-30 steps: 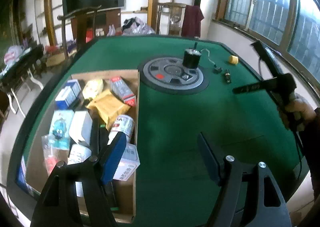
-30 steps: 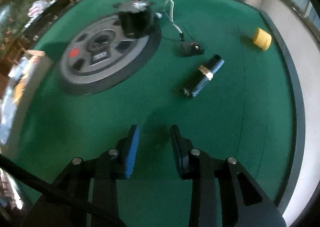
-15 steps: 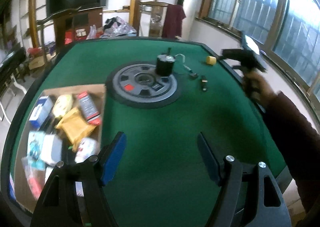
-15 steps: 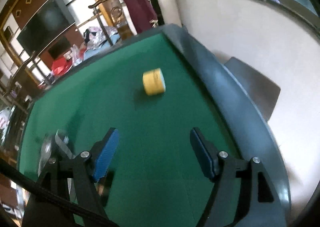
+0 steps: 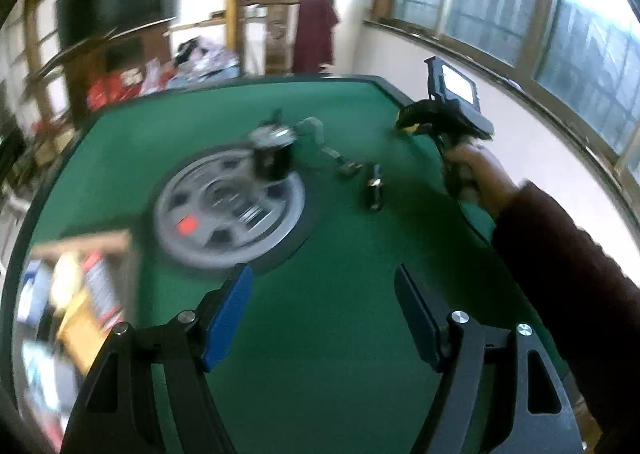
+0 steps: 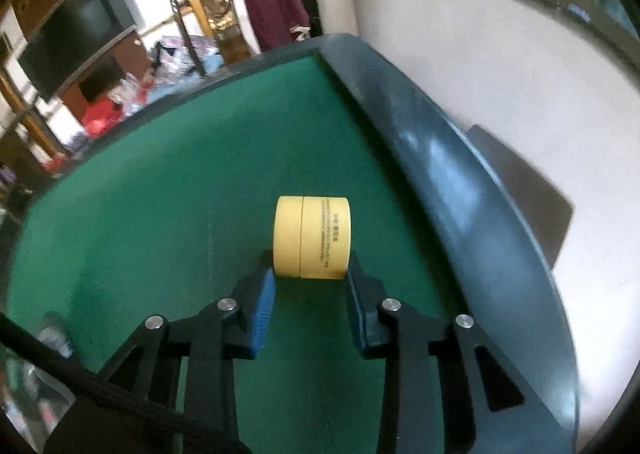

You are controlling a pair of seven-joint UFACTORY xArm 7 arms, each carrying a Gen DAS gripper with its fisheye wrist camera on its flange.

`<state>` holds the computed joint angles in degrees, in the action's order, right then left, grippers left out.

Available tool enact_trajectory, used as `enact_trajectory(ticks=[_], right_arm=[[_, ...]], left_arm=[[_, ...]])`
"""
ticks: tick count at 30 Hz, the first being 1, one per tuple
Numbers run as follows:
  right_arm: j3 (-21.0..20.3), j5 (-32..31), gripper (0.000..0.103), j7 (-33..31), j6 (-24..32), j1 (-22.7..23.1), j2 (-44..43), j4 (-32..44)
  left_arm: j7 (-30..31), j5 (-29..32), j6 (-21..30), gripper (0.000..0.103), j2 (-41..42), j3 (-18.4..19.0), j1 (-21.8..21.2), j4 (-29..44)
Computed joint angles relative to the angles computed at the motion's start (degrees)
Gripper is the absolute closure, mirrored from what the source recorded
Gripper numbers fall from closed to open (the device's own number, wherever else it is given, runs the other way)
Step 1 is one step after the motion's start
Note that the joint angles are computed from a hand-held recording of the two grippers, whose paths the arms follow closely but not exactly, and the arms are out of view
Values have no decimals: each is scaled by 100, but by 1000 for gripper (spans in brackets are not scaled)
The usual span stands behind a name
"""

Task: Organize objects
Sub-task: 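Grasp the yellow tape roll with the right tool while the left tool grasps the small black marker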

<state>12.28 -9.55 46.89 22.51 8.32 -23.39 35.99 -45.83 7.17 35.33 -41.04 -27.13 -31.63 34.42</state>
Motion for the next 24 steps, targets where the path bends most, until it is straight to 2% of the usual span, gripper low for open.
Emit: enact_trajectory(ticks=[3,7,8,10,12,14,16,17,18,20,24], right_arm=[[-394,709,74,-437,144,671,-1014,-767],[-470,1460,74,-557,662,1304,-2549,-1645],[-502,1604,74,-574,646,1409,-2735,-1765],[-488,1785,74,-475,764,1595,-3300,-2044],[-411,1766,74,-342,697,1637,-3438,-2117],[-289,1883,74,-417,421,1527,-3190,-2073],[-526,2040,74,-557,91,1721,-2922,-2087],[-657,2065,74,-692,-52,1750,-2668,-1997],[-634,2077,74,-706,-43,1741,-2634,-2005],[-615,2080,74,-757,-52,1708,-2473,-1971],[-394,1968,74,-742,-58,1575,-2365,-1911]], left_arm=[[199,245,-765,36,1226,-86,265,461],[-122,1211,-1084,36,2633,-406,735,1255],[-209,1460,-1108,36,2979,-428,783,1462],[-711,2256,-827,36,3687,-540,902,1972],[-941,2643,-662,36,4084,-434,810,2255],[-1277,3033,-447,36,4327,-296,660,2457],[-1428,3133,-460,49,4403,-147,517,2491],[-1498,3169,-421,64,4410,-82,435,2502],[-1480,3112,-406,87,4346,-29,358,2487],[-1220,2763,-363,89,4192,75,223,2427],[-1292,2590,-435,89,3592,351,-71,2025]])
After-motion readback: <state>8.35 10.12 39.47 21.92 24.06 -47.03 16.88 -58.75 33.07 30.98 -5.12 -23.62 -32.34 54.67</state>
